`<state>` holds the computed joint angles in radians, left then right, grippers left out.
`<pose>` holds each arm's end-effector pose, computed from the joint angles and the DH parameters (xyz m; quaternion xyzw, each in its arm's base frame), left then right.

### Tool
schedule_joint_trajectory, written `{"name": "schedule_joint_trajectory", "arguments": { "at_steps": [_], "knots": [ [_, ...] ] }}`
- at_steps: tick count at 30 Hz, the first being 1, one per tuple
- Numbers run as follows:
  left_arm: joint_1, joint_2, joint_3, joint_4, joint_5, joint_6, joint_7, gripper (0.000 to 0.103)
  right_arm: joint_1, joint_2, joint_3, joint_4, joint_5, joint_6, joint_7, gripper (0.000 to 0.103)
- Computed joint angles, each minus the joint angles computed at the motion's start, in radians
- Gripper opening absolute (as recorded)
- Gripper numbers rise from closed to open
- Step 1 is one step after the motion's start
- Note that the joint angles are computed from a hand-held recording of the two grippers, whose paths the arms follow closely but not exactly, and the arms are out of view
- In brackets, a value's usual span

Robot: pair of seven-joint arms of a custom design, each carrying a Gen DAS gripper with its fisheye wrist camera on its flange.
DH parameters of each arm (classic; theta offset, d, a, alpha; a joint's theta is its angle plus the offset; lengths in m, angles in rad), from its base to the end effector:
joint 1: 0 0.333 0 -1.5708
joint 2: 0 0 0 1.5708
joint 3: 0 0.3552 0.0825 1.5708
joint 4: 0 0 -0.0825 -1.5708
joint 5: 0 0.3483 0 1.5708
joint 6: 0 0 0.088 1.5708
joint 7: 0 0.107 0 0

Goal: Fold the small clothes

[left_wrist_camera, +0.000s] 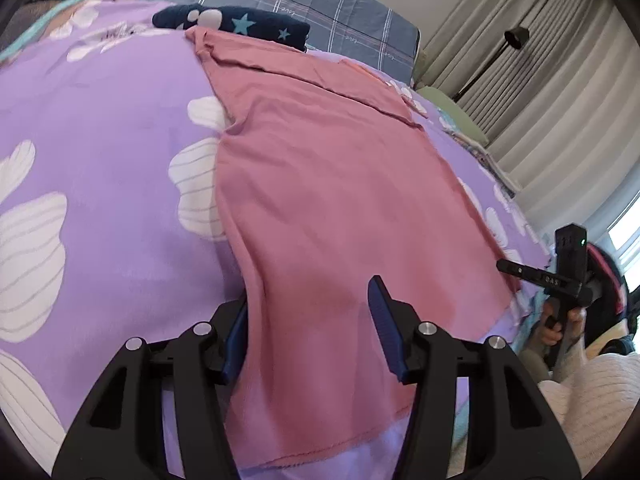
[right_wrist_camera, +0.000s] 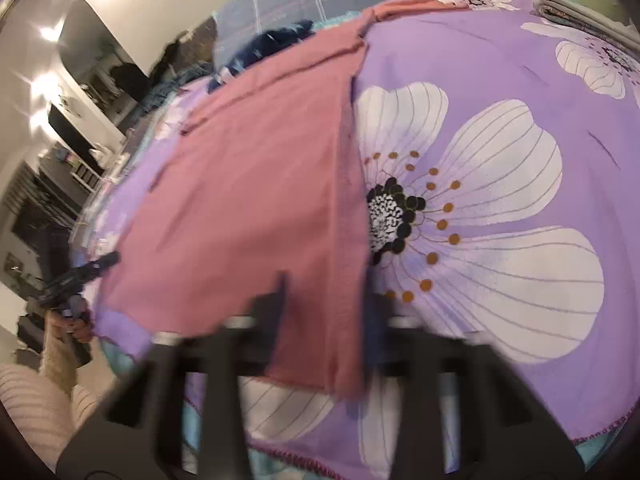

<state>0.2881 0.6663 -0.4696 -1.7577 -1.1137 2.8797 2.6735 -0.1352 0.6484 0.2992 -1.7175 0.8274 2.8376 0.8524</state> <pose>0.6809 -0.0188 0.2983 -0.6218 0.6717 -0.4008 0.0381 0.6983 0.0381 0.3168 -0.6743 0.6519 -0.0373 0.3449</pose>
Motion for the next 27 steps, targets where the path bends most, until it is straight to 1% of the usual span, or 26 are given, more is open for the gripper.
{"name": "schedule_joint_trajectory", "arguments": {
  "at_steps": [1, 2, 3, 4, 5, 6, 7, 8, 12, 13, 14, 15, 16, 17, 18, 19, 20, 21, 22, 23, 24, 25, 26, 27],
  "knots": [
    [0.006, -0.003, -0.004, -0.001, -0.002, -0.008, -0.003, 0.037, -0.023, -0.006, 0.019, -0.003, 0.044, -0.005, -0.012, 0.003],
    [0.029, -0.004, -0.021, -0.001, -0.028, -0.031, 0.010, 0.004, -0.077, -0.016, 0.072, -0.010, 0.154, 0.010, -0.064, 0.003],
    [0.084, -0.009, -0.072, -0.008, -0.125, -0.038, 0.081, 0.005, -0.149, -0.021, 0.146, -0.015, 0.246, 0.016, -0.128, 0.003],
    [0.116, -0.013, -0.106, -0.011, -0.217, -0.028, 0.170, 0.005, -0.197, -0.029, 0.193, -0.016, 0.344, 0.005, -0.202, 0.002],
    [0.156, -0.023, -0.142, -0.017, -0.321, -0.033, 0.278, 0.005, -0.234, -0.041, 0.222, -0.016, 0.429, -0.013, -0.267, 0.002],
    [0.161, -0.028, -0.143, -0.017, -0.356, -0.042, 0.316, 0.005, -0.235, -0.045, 0.220, -0.013, 0.444, -0.019, -0.281, 0.002],
    [0.151, -0.035, -0.131, -0.018, -0.357, -0.047, 0.327, 0.005, -0.217, -0.050, 0.201, -0.011, 0.432, -0.022, -0.274, 0.002],
    [0.131, -0.038, -0.110, -0.019, -0.336, -0.047, 0.312, 0.006, -0.181, -0.052, 0.165, -0.008, 0.396, -0.011, -0.243, 0.002],
    [0.052, -0.041, -0.010, -0.033, -0.239, -0.078, 0.169, 0.008, -0.076, -0.039, 0.031, -0.002, 0.296, -0.046, -0.091, 0.003],
    [0.030, -0.042, 0.017, -0.042, -0.225, -0.074, 0.135, 0.012, -0.061, -0.032, 0.005, 0.003, 0.284, -0.065, -0.065, 0.003],
    [0.018, -0.043, 0.035, -0.046, -0.221, -0.082, 0.117, 0.021, -0.055, -0.027, -0.013, 0.001, 0.282, -0.090, -0.047, 0.003],
    [0.021, -0.048, 0.043, -0.058, -0.241, -0.103, 0.118, 0.027, -0.053, -0.025, -0.022, -0.002, 0.290, -0.106, -0.045, 0.003],
    [0.027, -0.055, 0.042, -0.067, -0.279, -0.115, 0.147, 0.029, -0.049, -0.021, -0.031, 0.001, 0.295, -0.121, -0.041, 0.003],
    [0.026, -0.064, 0.050, -0.076, -0.294, -0.129, 0.158, 0.036, -0.050, -0.019, -0.035, 0.001, 0.303, -0.138, -0.046, 0.004],
    [0.019, -0.075, 0.061, -0.084, -0.297, -0.139, 0.163, 0.041, -0.051, -0.023, -0.037, -0.004, 0.317, -0.147, -0.061, 0.008],
    [0.003, -0.082, 0.076, -0.089, -0.289, -0.140, 0.162, 0.042, -0.051, -0.024, -0.037, -0.004, 0.330, -0.156, -0.084, 0.010],
    [-0.013, -0.085, 0.092, -0.089, -0.280, -0.140, 0.157, 0.042, -0.047, -0.015, -0.042, 0.014, 0.329, -0.177, -0.095, 0.023],
    [-0.032, -0.084, 0.107, -0.089, -0.276, -0.134, 0.158, 0.042, -0.044, -0.008, -0.044, 0.028, 0.325, -0.203, -0.111, 0.039],
    [-0.041, -0.080, 0.117, -0.084, -0.279, -0.143, 0.160, 0.042, -0.035, 0.000, -0.051, 0.043, 0.311, -0.221, -0.123, 0.043],
    [-0.046, -0.075, 0.126, -0.075, -0.282, -0.152, 0.158, 0.042, -0.005, 0.003, -0.069, 0.047, 0.282, -0.197, -0.130, 0.044],
    [-0.051, -0.071, 0.131, -0.068, -0.294, -0.154, 0.162, 0.034, 0.025, 0.007, -0.086, 0.051, 0.248, -0.167, -0.124, 0.041],
    [-0.061, -0.069, 0.139, -0.064, -0.293, -0.150, 0.158, 0.022, 0.050, 0.007, -0.103, 0.051, 0.211, -0.136, -0.104, 0.033],
    [-0.070, -0.069, 0.150, -0.061, -0.275, -0.154, 0.135, 0.005, 0.054, 0.003, -0.107, 0.047, 0.171, -0.123, -0.060, 0.010],
    [-0.081, -0.073, 0.155, -0.062, -0.282, -0.124, 0.133, 0.005, 0.023, 0.005, -0.090, 0.057, 0.201, -0.166, -0.047, 0.003]
  ]
}}
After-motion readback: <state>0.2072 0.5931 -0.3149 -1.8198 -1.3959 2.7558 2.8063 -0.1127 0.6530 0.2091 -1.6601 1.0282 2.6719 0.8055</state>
